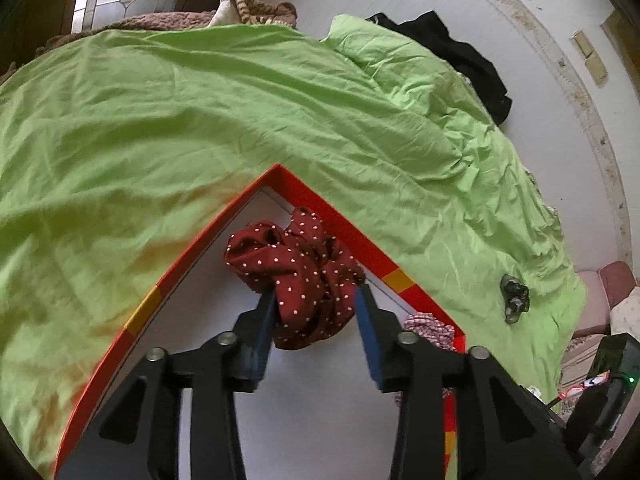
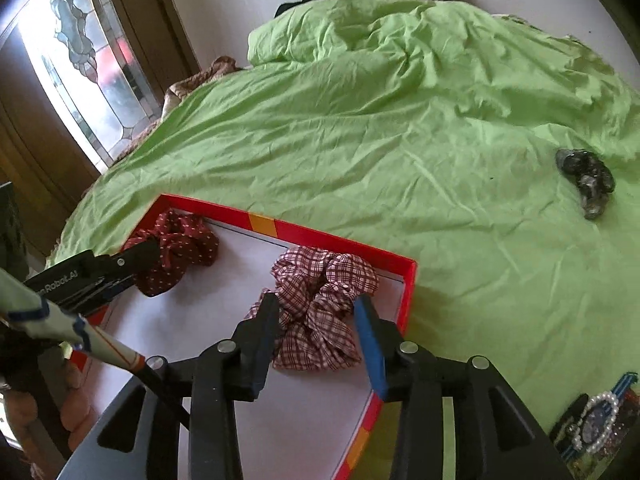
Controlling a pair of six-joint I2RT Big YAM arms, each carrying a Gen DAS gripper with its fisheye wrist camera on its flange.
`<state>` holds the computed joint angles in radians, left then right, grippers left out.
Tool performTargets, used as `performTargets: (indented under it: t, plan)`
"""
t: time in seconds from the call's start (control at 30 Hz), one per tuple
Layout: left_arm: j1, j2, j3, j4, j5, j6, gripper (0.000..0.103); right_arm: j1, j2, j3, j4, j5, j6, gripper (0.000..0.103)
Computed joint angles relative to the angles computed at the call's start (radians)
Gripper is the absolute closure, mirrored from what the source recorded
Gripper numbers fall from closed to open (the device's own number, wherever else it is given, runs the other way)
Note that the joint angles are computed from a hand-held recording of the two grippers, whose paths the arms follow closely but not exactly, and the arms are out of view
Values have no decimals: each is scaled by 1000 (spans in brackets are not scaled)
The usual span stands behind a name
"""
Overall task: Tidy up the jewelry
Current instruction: 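Carry both scrunchies into the white tray and open both tools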
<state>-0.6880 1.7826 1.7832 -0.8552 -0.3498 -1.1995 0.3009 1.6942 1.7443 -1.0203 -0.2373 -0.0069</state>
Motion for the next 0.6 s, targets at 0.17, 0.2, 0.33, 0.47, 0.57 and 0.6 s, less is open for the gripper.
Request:
performTargets:
  t: [0.17, 0.2, 0.33, 0.47, 0.57, 0.6]
  plan:
    - [-16, -8, -2, 16, -25, 33, 53, -27, -76, -62, 0, -14, -20, 58]
    - [-21, -10, -2, 20, -30, 42, 53, -40, -102, -86, -2, -21, -23, 57]
    - [-50, -15, 2, 38, -74, 93, 53, -104, -195, -175, -18, -49, -44, 57]
    - [-103, -1, 41, 32, -133, 168, 53, -223, -305, -285, -47, -69, -70, 56]
    - [-149, 19, 88, 28, -154, 219, 53, -354, -382, -364, -79, -70, -113, 56]
    - [-169, 30, 110, 24, -163, 234, 53, -392, -400, -382, -85, -70, -127, 56]
